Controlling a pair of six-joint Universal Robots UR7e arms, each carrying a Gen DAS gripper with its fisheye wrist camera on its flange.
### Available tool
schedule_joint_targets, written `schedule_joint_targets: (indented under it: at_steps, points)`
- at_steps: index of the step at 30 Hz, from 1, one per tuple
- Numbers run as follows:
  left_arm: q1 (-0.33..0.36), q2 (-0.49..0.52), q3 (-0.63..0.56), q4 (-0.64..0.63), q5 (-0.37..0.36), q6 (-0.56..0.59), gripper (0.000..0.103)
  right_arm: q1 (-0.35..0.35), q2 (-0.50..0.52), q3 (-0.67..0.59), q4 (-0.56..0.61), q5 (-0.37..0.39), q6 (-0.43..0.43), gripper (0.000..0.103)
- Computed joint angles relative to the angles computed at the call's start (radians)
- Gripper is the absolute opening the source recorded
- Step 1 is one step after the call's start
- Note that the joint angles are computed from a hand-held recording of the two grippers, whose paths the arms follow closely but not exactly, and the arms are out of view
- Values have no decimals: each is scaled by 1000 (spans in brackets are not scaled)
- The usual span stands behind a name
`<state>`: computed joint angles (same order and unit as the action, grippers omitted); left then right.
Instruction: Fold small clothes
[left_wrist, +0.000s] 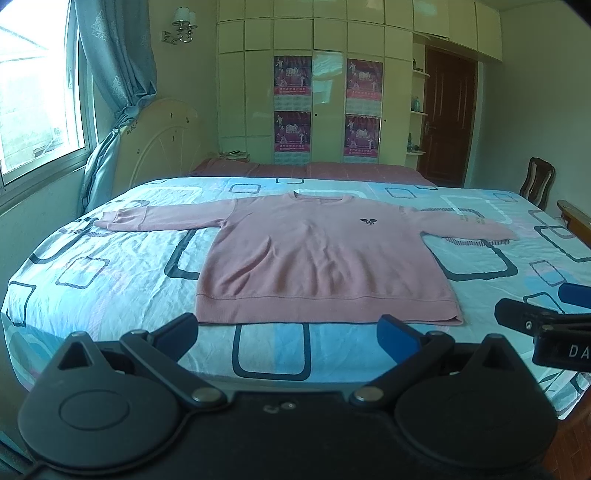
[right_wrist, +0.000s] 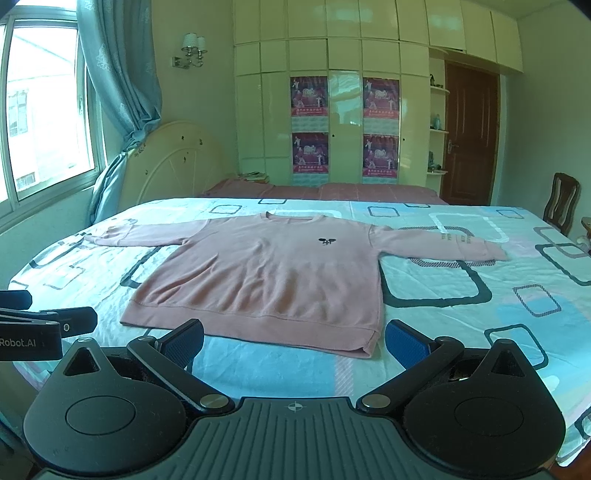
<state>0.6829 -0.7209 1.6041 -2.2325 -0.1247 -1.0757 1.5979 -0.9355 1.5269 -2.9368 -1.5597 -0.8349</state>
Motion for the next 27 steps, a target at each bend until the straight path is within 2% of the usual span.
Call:
schedule_joint_targets:
  at_steps: [5, 8, 12, 15, 19, 21, 23, 27]
  points:
    - [5, 3, -8, -2, -5, 11, 103, -1, 9, -13, 7, -2, 9, 103]
    - [12, 13, -7, -96, -12, 93, 103, -3, 22, -35, 14, 1, 20, 103]
    - [32, 31, -27, -160, -24, 176, 103, -4, 52, -81, 25, -6, 43, 103]
    - [53, 62, -55, -301, -40, 320, 103, -6, 84, -125, 32, -19, 63, 103]
    - [98, 134, -136, -604, -75, 605, 103, -5, 144, -213, 55, -46, 88, 103]
    - [126, 165, -196, -647, -81, 643, 103, -4, 180, -271, 69, -59, 99, 103]
    - [154, 184, -246, -727, -153, 754, 103, -1, 215, -329, 79, -71, 108, 103]
    - [196, 229, -357, -795, -226, 884, 103, 6, 300, -477, 121, -98, 145, 103]
